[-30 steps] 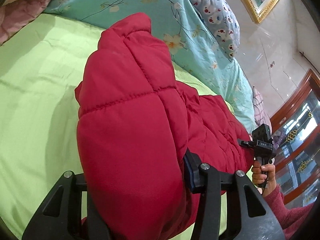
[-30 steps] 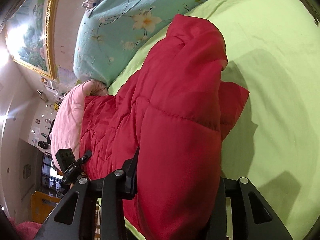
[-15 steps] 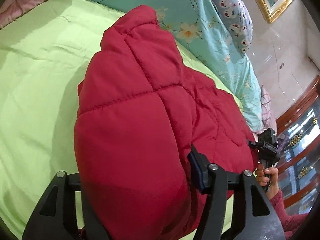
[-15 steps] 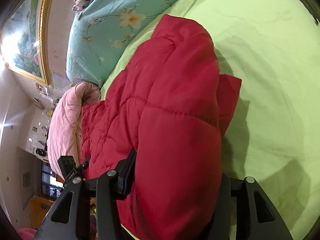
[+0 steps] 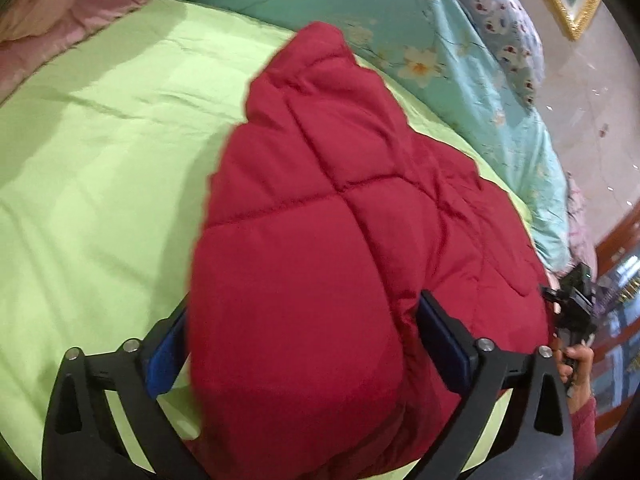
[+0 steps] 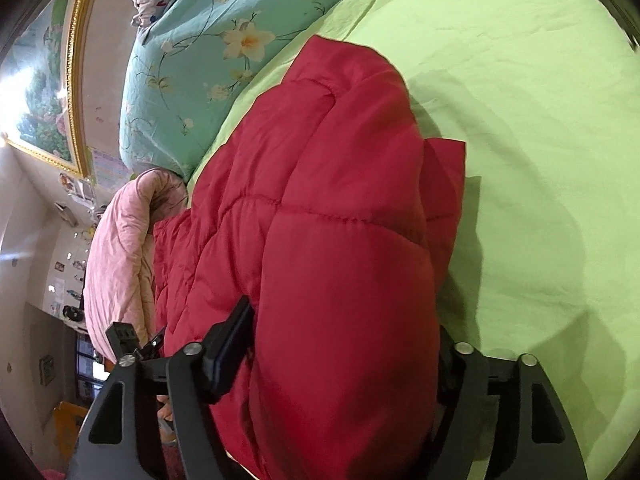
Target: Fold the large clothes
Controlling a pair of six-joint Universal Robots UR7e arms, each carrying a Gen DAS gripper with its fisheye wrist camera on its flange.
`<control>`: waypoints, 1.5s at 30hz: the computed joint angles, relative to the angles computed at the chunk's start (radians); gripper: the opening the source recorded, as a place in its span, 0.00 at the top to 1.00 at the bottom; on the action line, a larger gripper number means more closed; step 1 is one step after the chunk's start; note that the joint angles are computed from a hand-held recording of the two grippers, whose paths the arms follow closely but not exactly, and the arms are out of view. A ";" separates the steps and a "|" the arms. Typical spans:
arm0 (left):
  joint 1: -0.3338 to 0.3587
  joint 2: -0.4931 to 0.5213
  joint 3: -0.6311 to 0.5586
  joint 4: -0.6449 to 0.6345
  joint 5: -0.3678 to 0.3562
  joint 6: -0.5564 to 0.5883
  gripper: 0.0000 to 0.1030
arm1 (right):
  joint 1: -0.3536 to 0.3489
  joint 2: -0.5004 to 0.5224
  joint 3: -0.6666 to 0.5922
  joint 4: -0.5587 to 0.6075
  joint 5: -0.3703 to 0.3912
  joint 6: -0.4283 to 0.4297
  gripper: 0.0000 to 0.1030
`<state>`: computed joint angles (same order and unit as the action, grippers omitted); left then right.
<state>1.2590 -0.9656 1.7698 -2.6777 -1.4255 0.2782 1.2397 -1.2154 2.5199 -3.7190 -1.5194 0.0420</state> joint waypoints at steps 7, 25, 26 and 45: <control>-0.032 -0.066 0.094 -0.148 0.121 0.027 0.01 | 0.095 0.002 0.026 -0.082 -0.190 0.016 0.21; -0.137 -0.127 0.231 -0.256 0.026 0.146 0.01 | 0.490 0.263 -0.109 -0.395 -0.695 -0.269 0.21; -0.145 -0.120 0.232 -0.254 0.027 0.155 0.01 | 0.495 0.274 -0.124 -0.379 -0.691 -0.282 0.21; -0.170 0.012 0.135 -0.167 0.119 0.143 0.01 | 0.506 0.384 -0.313 -0.121 -0.789 -0.326 0.21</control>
<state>1.0887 -0.9536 1.9050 -2.8445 -1.3067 0.4213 1.7456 -0.8312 2.2073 -3.8399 -2.3088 -0.2842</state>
